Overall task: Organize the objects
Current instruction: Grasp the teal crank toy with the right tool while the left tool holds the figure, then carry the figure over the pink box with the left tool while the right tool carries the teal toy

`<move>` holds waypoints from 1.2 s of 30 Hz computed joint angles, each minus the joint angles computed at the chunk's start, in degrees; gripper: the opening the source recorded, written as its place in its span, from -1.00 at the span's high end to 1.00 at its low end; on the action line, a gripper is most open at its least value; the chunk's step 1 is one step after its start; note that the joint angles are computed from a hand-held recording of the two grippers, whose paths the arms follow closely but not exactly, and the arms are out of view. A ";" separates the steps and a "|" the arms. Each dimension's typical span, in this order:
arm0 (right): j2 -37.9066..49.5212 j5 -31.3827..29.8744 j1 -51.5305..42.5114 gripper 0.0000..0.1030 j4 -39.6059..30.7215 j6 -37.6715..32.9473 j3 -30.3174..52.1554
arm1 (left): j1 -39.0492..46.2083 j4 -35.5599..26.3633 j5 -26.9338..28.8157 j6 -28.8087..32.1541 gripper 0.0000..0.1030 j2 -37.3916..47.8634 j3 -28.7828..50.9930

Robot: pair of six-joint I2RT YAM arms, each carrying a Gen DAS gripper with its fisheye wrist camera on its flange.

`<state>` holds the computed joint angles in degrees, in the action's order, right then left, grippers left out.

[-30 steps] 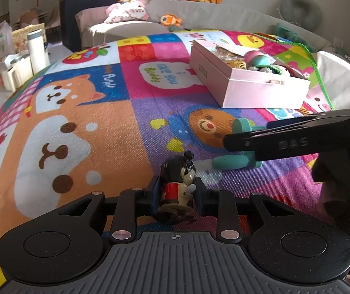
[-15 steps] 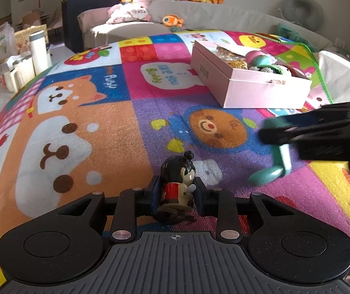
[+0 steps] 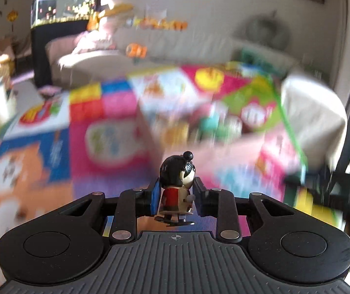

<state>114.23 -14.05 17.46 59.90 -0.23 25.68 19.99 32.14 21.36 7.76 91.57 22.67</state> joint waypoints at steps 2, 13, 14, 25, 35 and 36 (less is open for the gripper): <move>3.07 -1.02 -1.17 0.12 4.12 0.85 -0.24 | -3.38 2.12 -1.20 -5.88 0.39 4.06 5.97; 14.10 -6.51 -5.51 0.12 16.40 4.59 0.62 | -13.41 -4.39 -12.77 -13.08 0.34 28.80 35.72; 14.22 -7.04 -5.73 0.12 16.49 4.72 0.59 | -13.20 -3.66 -12.47 -13.48 0.36 28.88 35.23; 13.32 -7.18 -5.22 0.12 13.21 4.10 1.39 | -6.67 6.65 -4.49 -12.77 0.36 20.53 17.47; 9.79 -1.75 -1.81 0.13 -0.40 1.11 5.31 | -9.11 13.50 0.20 -14.07 0.36 25.57 21.16; 9.59 -0.98 -1.52 0.13 -1.01 1.11 5.45 | -9.50 9.95 0.17 -14.85 0.37 27.49 24.67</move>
<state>123.82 -15.02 15.94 58.89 0.88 31.13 10.49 42.09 21.53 -7.08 119.06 47.35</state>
